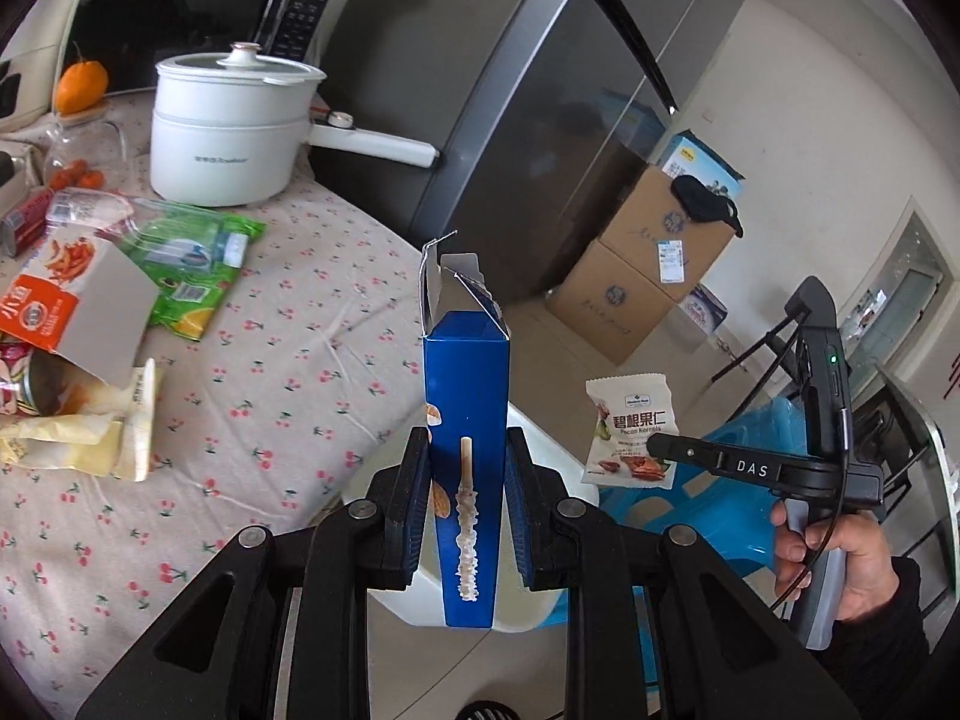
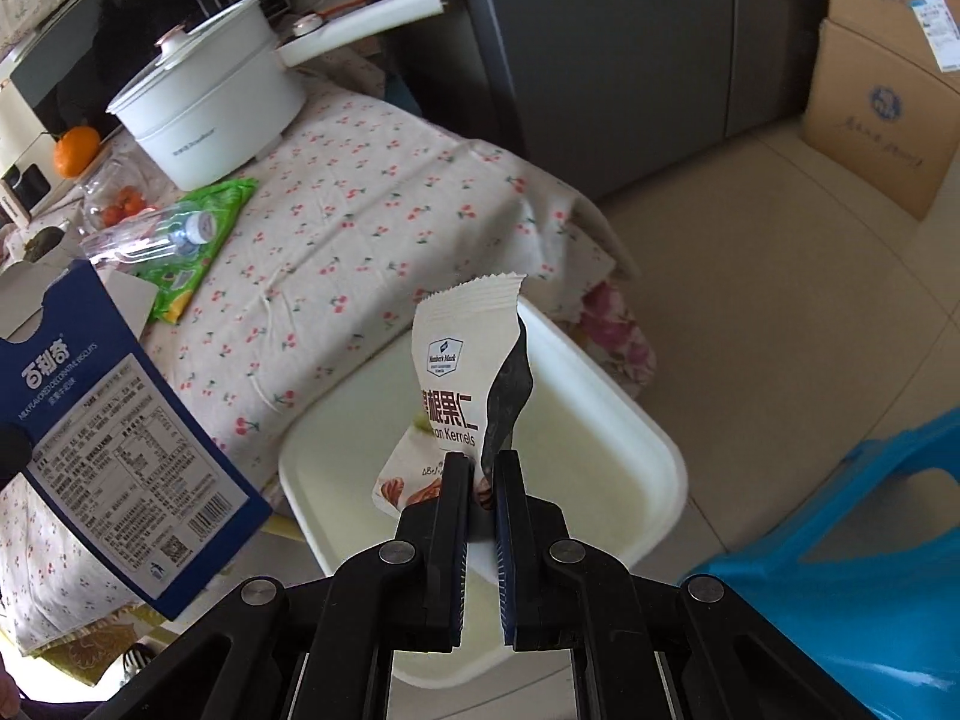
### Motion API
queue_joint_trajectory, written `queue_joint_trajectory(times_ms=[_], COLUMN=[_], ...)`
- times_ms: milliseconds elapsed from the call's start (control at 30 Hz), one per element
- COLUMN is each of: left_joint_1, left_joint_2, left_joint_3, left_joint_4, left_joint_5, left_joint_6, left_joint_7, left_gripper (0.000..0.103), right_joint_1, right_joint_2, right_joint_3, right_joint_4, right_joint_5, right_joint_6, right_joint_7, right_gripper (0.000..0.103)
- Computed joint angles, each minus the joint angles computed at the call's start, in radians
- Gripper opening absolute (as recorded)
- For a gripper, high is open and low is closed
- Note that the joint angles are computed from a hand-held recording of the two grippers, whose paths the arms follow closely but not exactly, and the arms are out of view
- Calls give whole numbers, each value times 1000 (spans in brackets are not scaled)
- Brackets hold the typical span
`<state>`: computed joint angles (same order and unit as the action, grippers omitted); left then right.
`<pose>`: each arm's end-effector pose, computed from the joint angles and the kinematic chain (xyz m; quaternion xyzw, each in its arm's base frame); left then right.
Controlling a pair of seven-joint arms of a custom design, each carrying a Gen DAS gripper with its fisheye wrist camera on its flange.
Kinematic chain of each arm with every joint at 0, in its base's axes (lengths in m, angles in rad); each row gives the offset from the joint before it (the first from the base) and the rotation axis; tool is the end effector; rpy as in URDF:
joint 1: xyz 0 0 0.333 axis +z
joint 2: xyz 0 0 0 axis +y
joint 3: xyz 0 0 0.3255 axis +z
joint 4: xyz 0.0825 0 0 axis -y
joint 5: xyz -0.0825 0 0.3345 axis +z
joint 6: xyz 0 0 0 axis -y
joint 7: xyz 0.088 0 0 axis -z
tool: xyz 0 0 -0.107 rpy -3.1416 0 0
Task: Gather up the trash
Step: 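Carry both items to the white bin and open both tools to drop them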
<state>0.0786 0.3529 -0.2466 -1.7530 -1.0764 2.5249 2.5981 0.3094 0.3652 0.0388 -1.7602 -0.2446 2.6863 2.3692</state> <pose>0.6352 -0.0794 0.4491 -0.5056 0.7382 -0.4462 0.0166 0.6114 0.2266 0.4572 -0.5811 0.7621 -0.1319 0.2533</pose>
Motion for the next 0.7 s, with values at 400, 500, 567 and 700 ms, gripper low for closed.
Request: queue_joint_trajectory(times_ms=[400, 500, 567, 700], left_joint_1=[-87, -136, -141, -106], left_joint_2=[266, 306, 296, 261], left_joint_3=[-25, 26, 33, 19], left_joint_4=[192, 237, 217, 191], left_joint_5=[265, 418, 469, 523], left_joint_6=[-22, -31, 2, 32], left_joint_7=[-265, -398, -440, -454], left_gripper=[25, 35, 61, 78], right_joint_1=[-28, -27, -31, -39], right_joint_2=[-23, -7, 4, 38], right_joint_3=[-8, -6, 1, 19], right_joint_4=[-51, -30, -17, 23], right_joint_5=[11, 12, 25, 61], right_joint_6=[-28, -57, -74, -104], right_joint_7=[15, 8, -7, -51], right_gripper=[7, 8, 8, 9])
